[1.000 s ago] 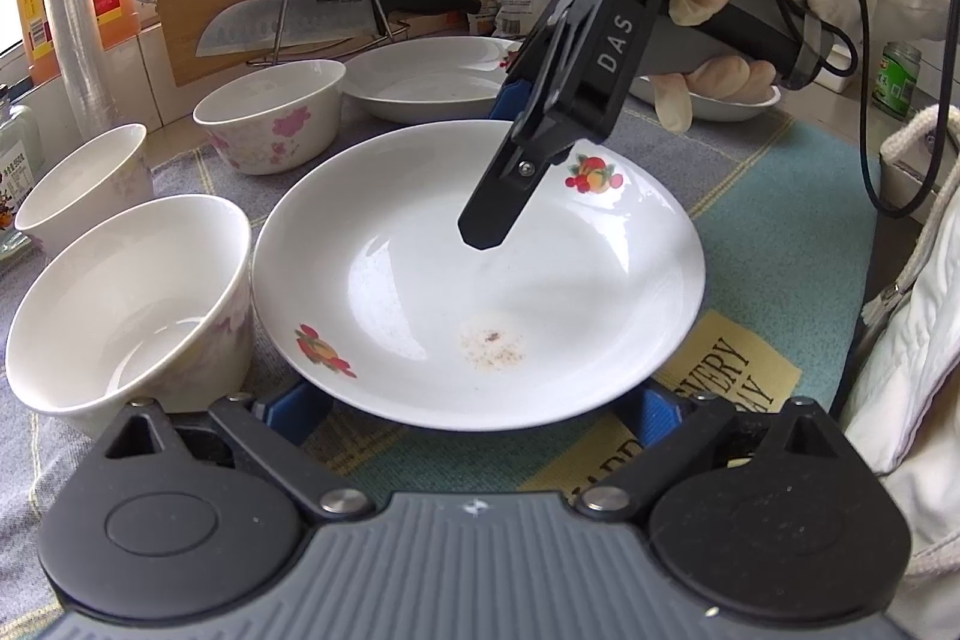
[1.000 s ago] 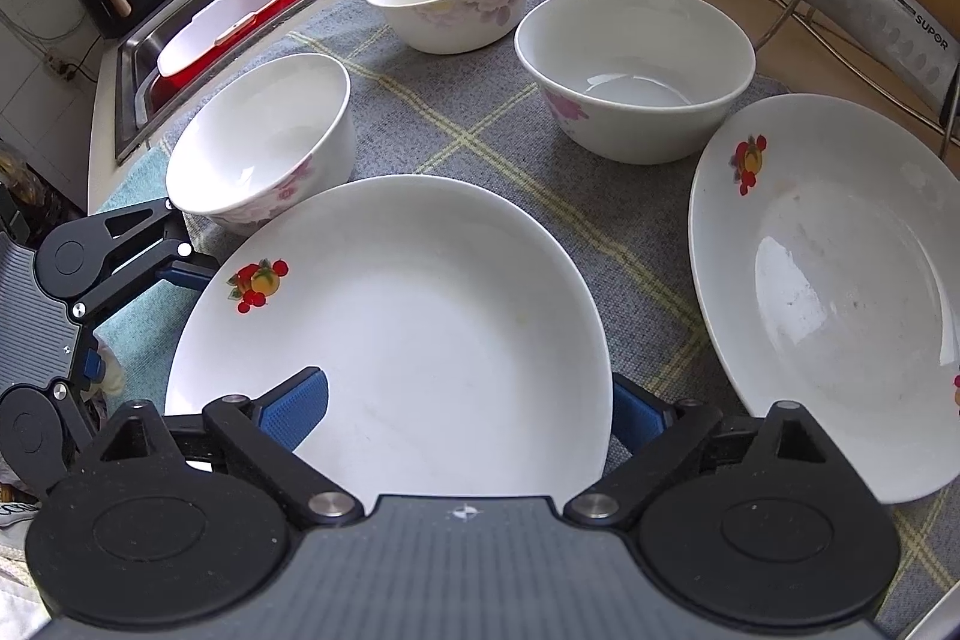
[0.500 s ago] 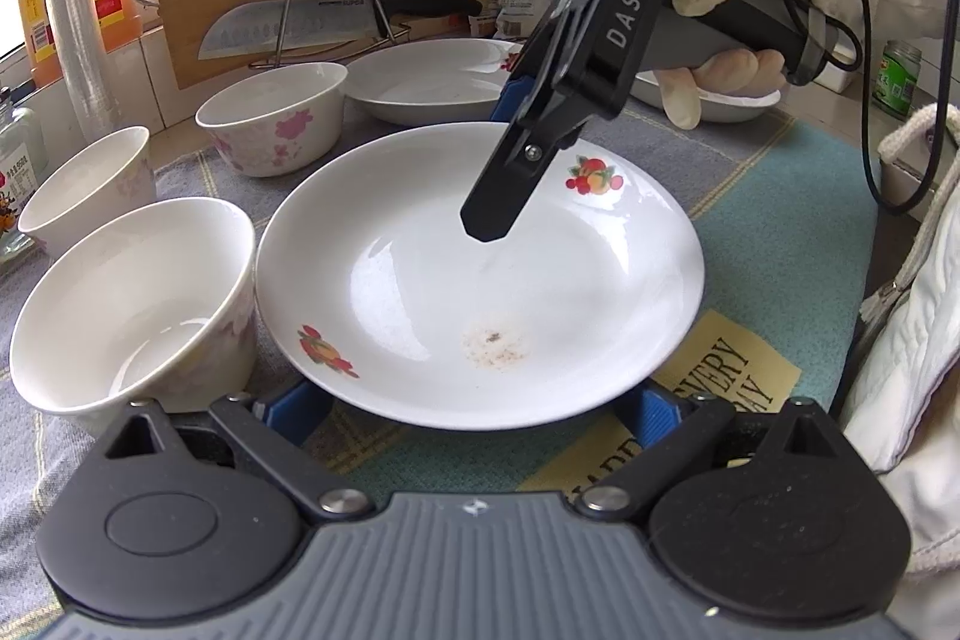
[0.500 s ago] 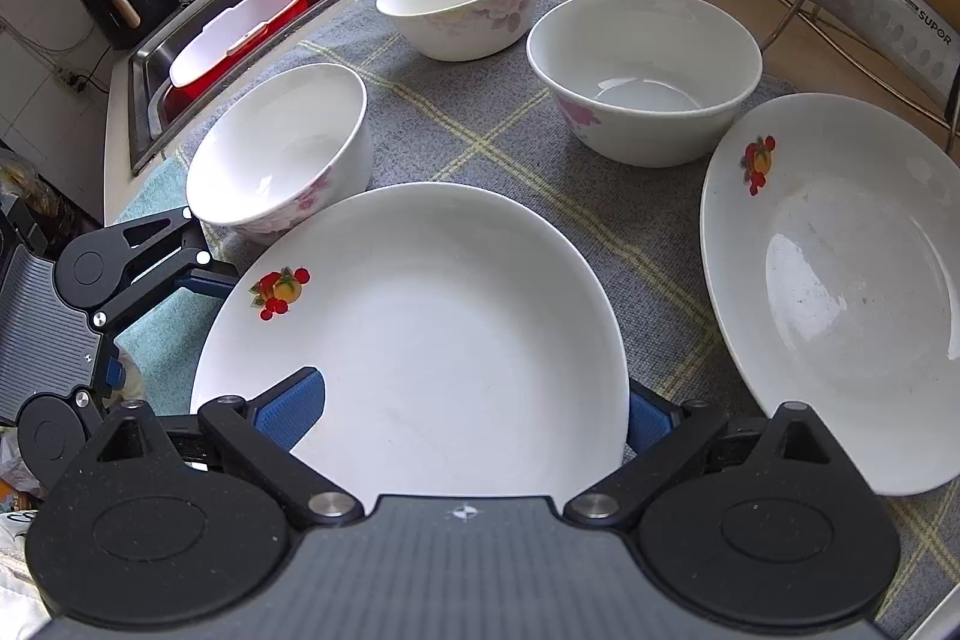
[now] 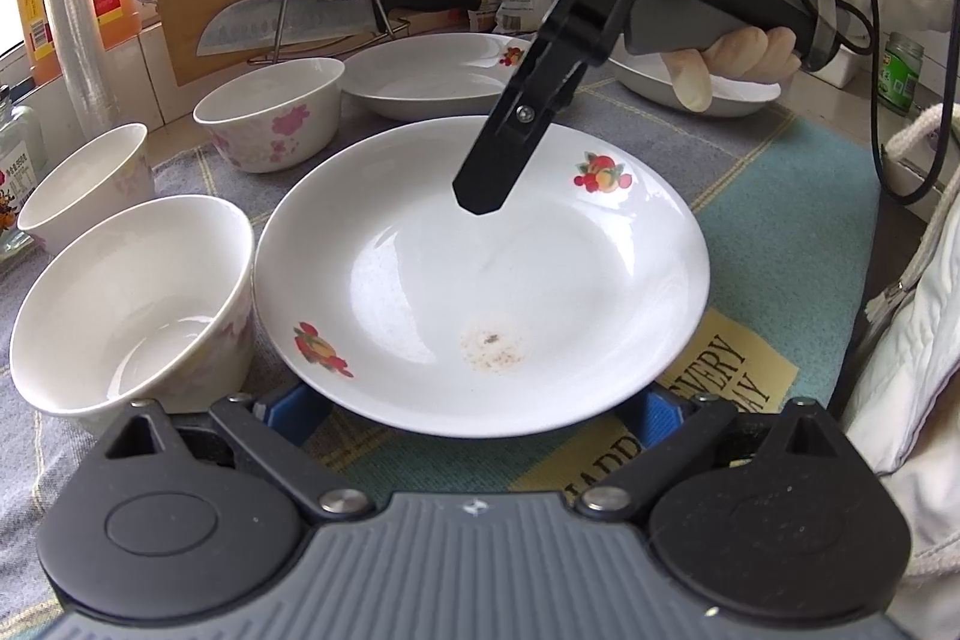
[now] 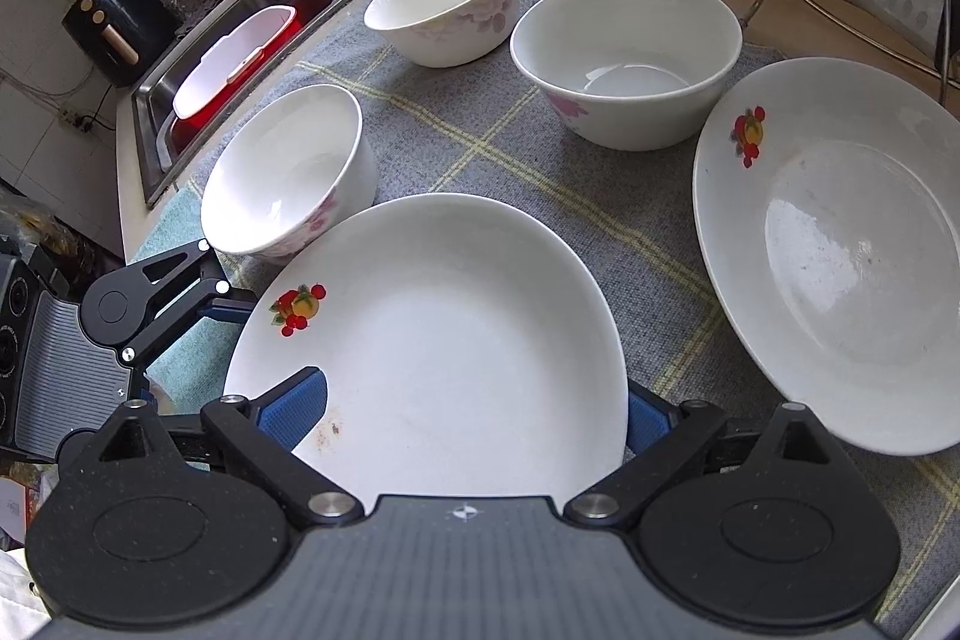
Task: Organize plates and bowls
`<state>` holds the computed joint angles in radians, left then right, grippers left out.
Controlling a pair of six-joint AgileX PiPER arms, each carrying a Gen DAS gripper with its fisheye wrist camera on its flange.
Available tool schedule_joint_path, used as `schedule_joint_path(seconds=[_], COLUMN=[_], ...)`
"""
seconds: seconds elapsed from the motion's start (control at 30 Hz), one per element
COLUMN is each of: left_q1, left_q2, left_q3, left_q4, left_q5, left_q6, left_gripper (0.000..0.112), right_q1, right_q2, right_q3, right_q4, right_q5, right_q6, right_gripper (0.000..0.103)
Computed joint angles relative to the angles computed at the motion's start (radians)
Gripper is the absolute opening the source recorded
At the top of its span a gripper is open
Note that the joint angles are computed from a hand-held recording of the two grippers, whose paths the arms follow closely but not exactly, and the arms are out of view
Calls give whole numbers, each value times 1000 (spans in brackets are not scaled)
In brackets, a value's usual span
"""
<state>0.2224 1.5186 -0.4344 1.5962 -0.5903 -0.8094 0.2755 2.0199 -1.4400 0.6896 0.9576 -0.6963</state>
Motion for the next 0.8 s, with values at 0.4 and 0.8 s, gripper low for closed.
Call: schedule_joint_path(seconds=[0.4, 0.8], left_q1=[-25, -64], left_q2=[-31, -61], left_q3=[11, -27], left_q4=[-1, 96], left_q5=[14, 13], left_q6=[-7, -149], left_gripper=[98, 98], right_q1=[-13, -42], right_q2=[-35, -96], right_q3=[32, 94], right_q4=[19, 32], right_q5=[3, -13], right_q6=[20, -1], right_gripper=[101, 101])
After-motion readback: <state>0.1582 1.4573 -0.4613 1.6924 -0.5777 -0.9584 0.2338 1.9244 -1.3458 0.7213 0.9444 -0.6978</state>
